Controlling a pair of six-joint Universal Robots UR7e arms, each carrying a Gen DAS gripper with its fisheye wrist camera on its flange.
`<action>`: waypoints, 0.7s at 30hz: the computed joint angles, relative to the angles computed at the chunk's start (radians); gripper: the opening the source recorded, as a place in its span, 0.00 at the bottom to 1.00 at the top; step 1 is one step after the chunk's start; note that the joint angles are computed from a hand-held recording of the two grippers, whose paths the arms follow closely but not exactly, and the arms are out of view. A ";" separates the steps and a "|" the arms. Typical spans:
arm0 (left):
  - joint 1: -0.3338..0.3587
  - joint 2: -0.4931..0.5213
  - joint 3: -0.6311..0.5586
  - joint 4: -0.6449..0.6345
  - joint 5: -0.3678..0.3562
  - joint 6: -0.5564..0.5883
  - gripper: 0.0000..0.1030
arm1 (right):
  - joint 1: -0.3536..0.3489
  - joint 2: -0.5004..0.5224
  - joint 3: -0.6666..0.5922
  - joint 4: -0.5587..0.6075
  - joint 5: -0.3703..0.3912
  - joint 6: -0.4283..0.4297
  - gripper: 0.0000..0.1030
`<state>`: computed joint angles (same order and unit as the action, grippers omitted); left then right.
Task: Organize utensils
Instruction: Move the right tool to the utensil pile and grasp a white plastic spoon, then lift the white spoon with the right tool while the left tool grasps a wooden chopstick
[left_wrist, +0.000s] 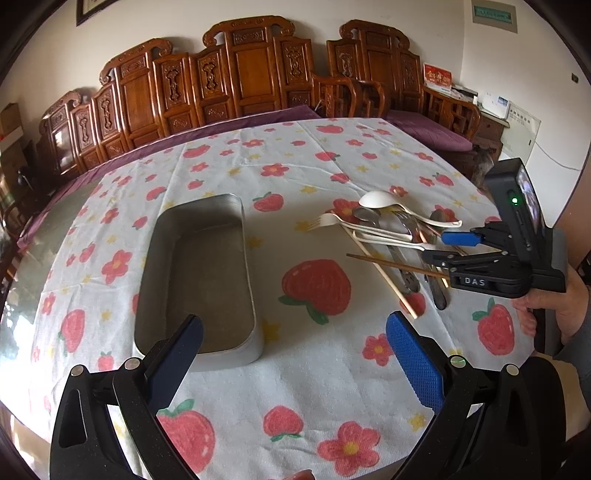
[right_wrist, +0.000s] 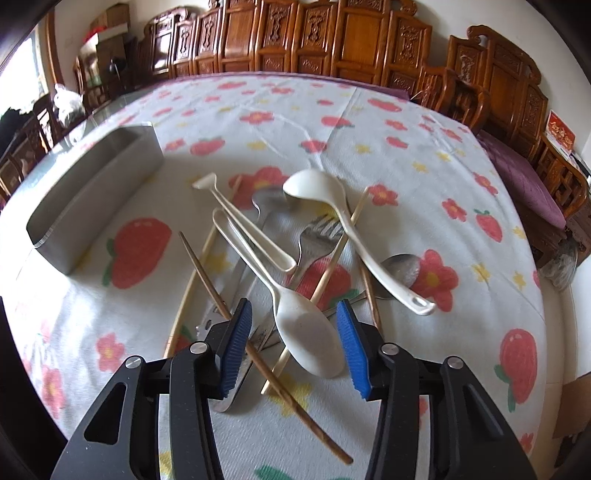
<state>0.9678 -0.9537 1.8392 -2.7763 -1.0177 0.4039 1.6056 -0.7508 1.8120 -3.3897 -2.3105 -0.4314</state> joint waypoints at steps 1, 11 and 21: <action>-0.001 0.005 0.000 0.000 0.003 0.002 0.93 | -0.002 0.007 -0.011 0.020 -0.009 -0.004 0.46; -0.004 0.015 0.002 0.004 0.012 -0.004 0.93 | -0.001 -0.030 0.009 0.067 0.019 0.031 0.23; -0.010 0.021 0.007 0.004 0.010 -0.007 0.93 | -0.027 -0.072 0.018 0.136 0.033 0.091 0.11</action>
<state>0.9577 -0.9328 1.8463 -2.7721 -1.0075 0.3968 1.5785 -0.8232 1.8299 -3.2534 -2.2773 -0.3401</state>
